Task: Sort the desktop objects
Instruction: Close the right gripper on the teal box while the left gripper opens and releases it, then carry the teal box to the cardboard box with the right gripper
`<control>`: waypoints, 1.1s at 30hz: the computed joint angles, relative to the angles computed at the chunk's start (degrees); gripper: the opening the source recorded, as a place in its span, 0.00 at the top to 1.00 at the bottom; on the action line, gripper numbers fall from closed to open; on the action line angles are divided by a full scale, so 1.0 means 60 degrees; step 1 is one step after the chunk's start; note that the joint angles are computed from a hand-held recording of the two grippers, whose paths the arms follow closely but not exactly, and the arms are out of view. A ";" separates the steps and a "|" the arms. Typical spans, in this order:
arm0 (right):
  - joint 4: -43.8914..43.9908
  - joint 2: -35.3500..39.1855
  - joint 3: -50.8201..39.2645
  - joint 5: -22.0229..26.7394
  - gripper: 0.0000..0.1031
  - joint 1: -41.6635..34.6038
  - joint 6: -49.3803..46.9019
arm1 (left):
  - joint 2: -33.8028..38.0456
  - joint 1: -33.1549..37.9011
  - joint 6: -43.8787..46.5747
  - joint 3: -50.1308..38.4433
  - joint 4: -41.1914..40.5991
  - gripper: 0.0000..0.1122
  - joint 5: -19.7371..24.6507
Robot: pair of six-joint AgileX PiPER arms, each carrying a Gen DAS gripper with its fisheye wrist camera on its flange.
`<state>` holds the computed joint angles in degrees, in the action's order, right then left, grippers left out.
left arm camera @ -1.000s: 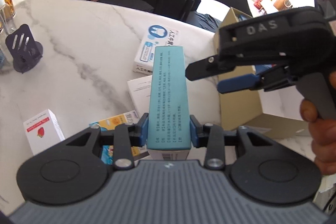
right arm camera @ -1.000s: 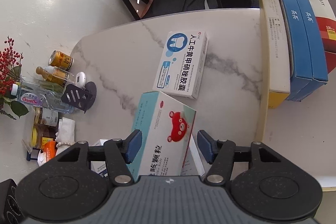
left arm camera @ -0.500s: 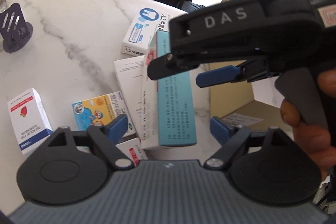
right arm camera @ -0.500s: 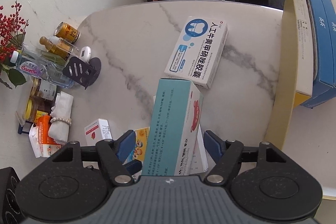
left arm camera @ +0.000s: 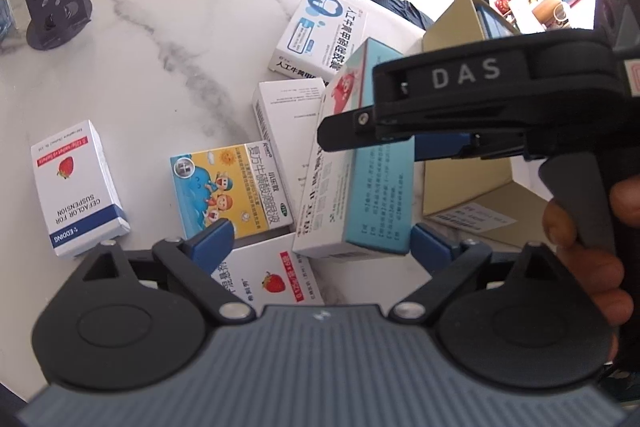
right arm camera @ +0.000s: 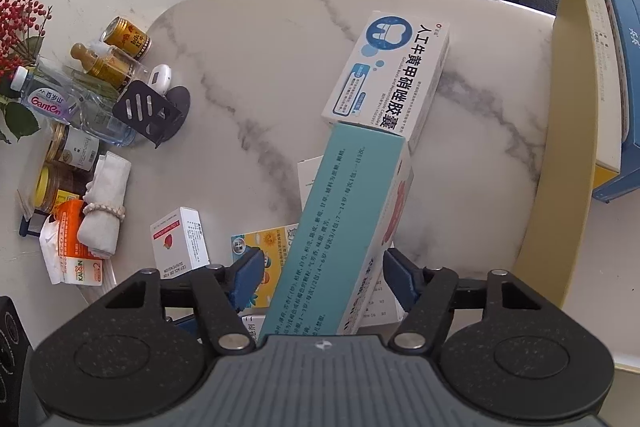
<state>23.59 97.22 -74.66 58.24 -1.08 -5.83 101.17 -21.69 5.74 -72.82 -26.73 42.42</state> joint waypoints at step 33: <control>0.0051 -0.0470 0.0281 -0.0049 0.60 -0.0571 -0.0089 | 0.0843 -0.1200 -0.1857 -0.2149 0.2256 0.08 0.1559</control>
